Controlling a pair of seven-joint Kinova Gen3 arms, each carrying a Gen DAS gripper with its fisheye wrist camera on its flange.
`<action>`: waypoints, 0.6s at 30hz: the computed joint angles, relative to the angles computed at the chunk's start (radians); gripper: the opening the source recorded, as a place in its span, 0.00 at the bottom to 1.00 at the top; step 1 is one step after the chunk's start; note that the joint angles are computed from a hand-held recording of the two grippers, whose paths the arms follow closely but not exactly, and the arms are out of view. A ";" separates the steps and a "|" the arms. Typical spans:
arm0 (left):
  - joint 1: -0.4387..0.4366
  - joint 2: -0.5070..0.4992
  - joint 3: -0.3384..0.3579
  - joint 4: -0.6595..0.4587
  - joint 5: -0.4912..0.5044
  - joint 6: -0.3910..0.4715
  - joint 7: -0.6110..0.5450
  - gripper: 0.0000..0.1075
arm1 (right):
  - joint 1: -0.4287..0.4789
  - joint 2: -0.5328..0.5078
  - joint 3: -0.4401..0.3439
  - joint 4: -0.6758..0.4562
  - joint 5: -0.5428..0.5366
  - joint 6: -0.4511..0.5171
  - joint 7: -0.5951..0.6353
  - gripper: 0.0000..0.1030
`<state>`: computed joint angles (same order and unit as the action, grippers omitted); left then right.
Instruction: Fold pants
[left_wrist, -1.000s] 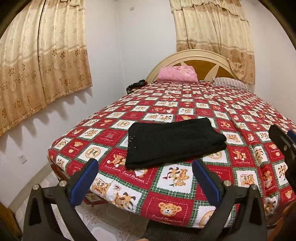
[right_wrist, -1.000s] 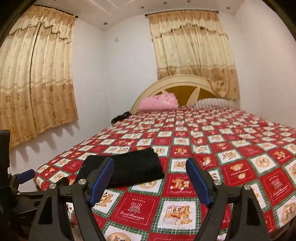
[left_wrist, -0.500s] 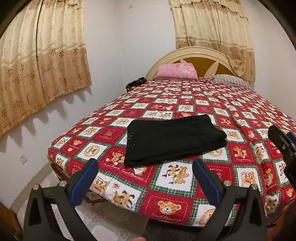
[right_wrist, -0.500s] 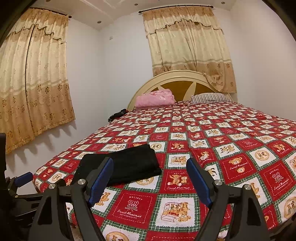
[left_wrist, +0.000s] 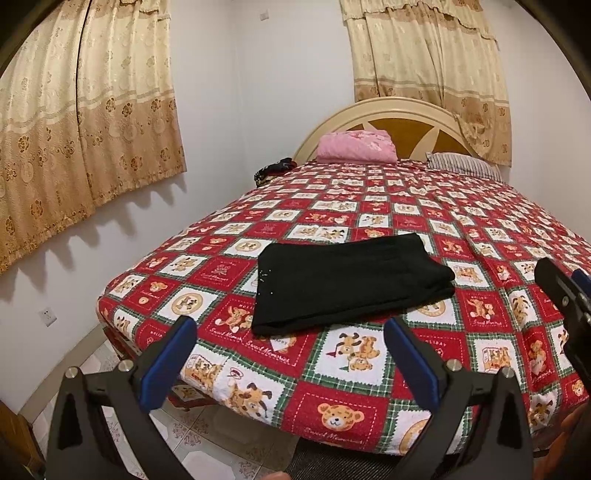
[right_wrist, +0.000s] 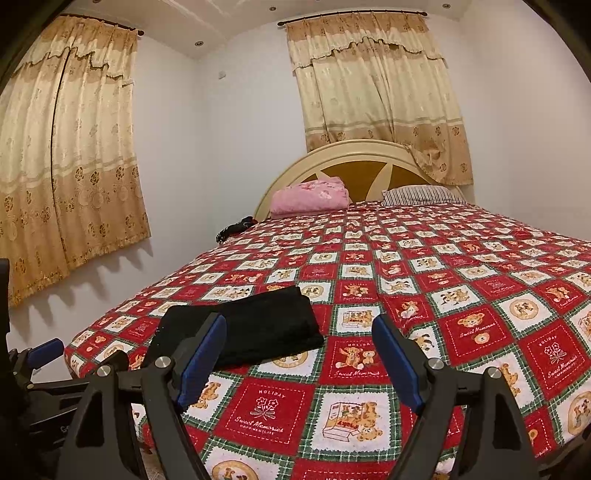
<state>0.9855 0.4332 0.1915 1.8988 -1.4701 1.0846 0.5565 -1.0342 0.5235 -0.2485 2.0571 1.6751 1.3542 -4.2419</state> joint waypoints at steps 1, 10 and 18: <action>-0.001 0.000 0.000 0.000 0.001 -0.001 -0.001 0.96 | 0.001 0.000 0.000 0.000 0.000 -0.001 0.000 0.80; 0.000 -0.003 0.002 -0.001 0.004 -0.003 -0.009 0.96 | -0.001 0.001 0.001 -0.003 -0.002 0.001 0.002 0.80; 0.000 -0.003 0.001 -0.004 0.006 -0.005 -0.011 0.96 | -0.002 0.002 0.001 -0.002 -0.001 0.003 0.002 0.80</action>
